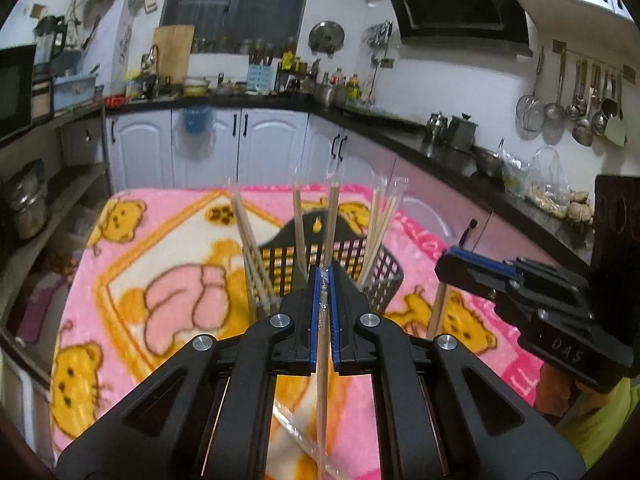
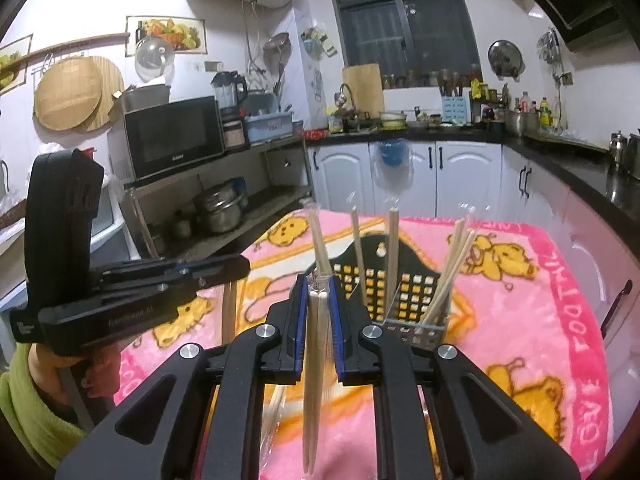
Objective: Organize utensils
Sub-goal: 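Lift the left tool's chopstick over the caddy while the right tool carries its own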
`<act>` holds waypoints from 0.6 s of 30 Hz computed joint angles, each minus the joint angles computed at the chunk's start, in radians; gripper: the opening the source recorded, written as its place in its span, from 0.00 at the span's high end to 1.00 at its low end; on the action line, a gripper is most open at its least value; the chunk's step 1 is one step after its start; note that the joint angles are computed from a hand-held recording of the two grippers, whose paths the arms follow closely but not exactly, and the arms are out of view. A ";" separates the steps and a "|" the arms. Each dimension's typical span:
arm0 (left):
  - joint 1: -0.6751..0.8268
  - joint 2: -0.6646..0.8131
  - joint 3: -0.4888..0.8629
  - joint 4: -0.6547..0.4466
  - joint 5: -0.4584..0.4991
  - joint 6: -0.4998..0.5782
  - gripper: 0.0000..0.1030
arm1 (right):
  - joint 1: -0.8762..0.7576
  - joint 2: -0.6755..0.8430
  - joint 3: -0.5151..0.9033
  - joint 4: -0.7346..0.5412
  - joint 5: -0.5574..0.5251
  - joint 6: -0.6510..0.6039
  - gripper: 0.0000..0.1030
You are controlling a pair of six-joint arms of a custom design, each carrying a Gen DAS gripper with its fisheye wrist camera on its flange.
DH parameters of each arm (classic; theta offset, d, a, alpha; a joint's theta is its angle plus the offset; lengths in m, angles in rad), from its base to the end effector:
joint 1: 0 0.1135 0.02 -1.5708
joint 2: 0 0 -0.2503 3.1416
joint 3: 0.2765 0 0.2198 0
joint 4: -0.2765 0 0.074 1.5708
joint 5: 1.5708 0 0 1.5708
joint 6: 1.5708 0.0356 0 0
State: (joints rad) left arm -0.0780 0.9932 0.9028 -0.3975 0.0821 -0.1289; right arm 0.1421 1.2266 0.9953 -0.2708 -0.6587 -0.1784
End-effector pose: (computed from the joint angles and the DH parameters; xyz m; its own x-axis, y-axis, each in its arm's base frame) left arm 0.1952 -0.0182 0.3125 -0.4827 -0.0908 -0.8711 0.0886 0.9845 -0.1517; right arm 0.2391 0.0562 0.3099 -0.3547 -0.1925 -0.9149 -0.7175 0.6835 0.1344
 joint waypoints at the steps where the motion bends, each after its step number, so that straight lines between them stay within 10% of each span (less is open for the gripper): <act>1: -0.003 0.011 0.016 0.002 -0.004 -0.001 0.98 | -0.006 -0.001 0.005 0.004 -0.004 0.005 0.89; 18: -0.015 0.140 0.253 0.040 -0.039 -0.010 0.98 | -0.075 0.034 0.142 0.070 -0.023 0.086 0.89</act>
State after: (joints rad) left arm -0.0934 1.1335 1.1559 -0.3576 0.0435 -0.1390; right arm 0.0674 1.2605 1.1374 -0.2012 -0.6818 -0.0928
